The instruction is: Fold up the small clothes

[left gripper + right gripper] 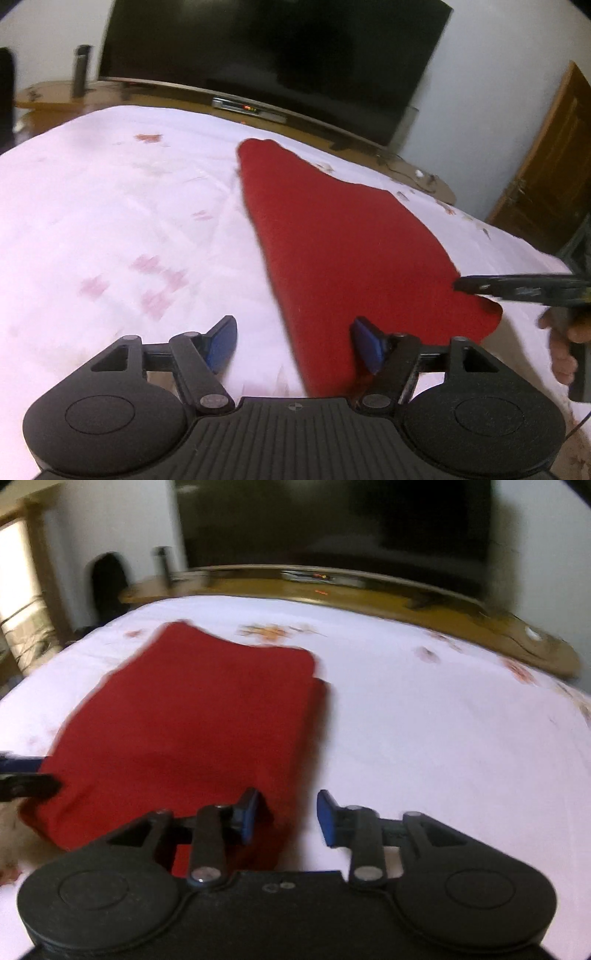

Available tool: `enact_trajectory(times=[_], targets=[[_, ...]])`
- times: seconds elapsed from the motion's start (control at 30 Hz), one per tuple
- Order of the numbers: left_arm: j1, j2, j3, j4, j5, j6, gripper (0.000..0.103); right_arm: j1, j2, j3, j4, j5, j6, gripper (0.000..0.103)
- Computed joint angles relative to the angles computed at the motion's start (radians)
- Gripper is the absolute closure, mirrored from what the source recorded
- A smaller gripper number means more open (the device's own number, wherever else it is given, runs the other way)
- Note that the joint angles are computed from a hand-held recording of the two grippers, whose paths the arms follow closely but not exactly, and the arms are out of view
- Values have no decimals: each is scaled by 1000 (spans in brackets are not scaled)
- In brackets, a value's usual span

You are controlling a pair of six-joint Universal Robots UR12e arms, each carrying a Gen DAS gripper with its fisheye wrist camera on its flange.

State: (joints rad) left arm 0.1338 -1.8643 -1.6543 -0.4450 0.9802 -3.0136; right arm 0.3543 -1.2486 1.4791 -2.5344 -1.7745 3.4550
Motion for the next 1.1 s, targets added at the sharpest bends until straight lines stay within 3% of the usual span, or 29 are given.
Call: enact_trajectory(times=[0.13,0.2,0.23,0.27,0.37,0.5,0.57,0.63,0.8,1.1], targets=[[9,86,-96,70,35,-24,32,9,-90,111,-153,37,69,63],[1,137,-146,93,62,-28,18,18,-132,155,-192,60,103,61],[-4,163,-171,107,79,-32,8,29,-152,178,-213,50,116,53],[-6,187,-195,119,87,-32,5,43,-173,197,-221,32,137,41],[-19,269,-256,107,107,-15,3,82,-228,249,-244,-24,191,19],[-31,387,-334,138,131,-27,0,135,-295,295,-201,-93,236,7],[-30,437,-367,164,135,-27,0,174,-316,308,-191,-168,234,1],[-30,480,-391,174,132,-35,0,219,-327,314,-199,-271,192,1],[-17,575,-447,191,115,-71,0,280,-360,320,-175,-369,185,1],[-9,653,-486,232,79,-96,0,337,-377,322,-231,-463,137,1]])
